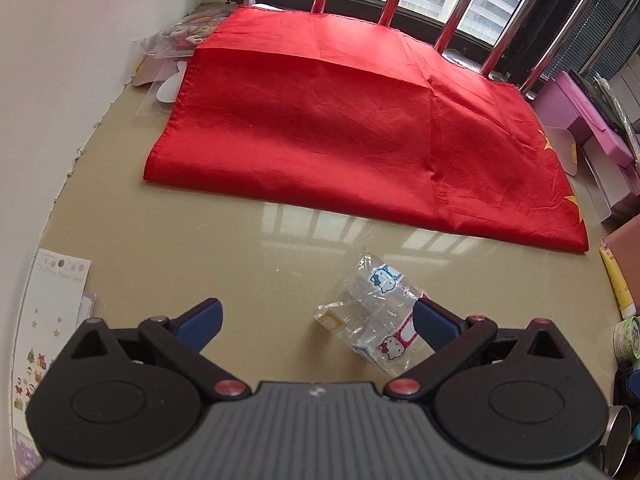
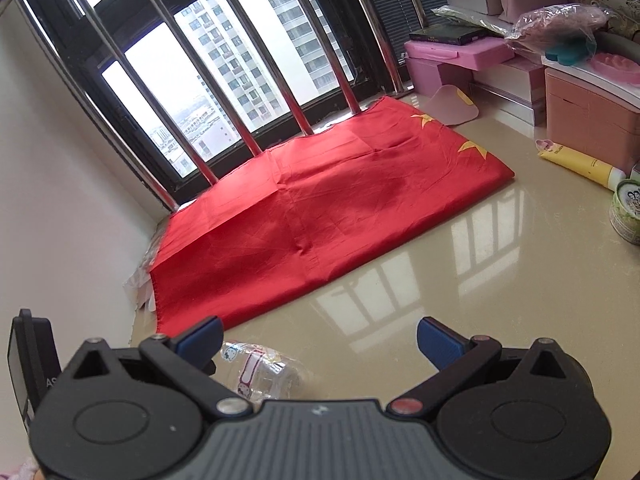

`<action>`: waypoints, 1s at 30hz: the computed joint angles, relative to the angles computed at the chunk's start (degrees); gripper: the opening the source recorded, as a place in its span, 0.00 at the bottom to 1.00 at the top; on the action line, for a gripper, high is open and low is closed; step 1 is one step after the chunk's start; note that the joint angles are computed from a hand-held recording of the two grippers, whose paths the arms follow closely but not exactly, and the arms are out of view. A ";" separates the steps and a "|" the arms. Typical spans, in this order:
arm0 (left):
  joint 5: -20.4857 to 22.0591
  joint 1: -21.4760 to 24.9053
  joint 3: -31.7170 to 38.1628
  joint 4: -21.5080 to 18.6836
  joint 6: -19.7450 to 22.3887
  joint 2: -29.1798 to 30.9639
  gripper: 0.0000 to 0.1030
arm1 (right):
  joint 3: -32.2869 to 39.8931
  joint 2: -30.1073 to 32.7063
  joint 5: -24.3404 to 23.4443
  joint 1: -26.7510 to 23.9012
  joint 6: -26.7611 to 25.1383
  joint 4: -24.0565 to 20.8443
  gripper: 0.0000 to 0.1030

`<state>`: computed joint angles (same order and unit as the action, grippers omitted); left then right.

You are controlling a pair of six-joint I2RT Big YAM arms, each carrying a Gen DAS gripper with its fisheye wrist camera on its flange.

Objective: Flip cup upright
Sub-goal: 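Move the left gripper down to the clear sticker cup and close on it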

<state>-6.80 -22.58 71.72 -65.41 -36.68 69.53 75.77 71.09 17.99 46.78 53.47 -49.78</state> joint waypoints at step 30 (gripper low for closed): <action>8.02 2.00 23.35 -24.46 -9.09 23.33 1.00 | 13.70 6.94 2.20 -2.18 26.26 -21.84 1.00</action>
<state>1.23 -20.58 95.07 -89.86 -45.77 92.86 89.47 78.03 20.19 44.61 79.73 -71.62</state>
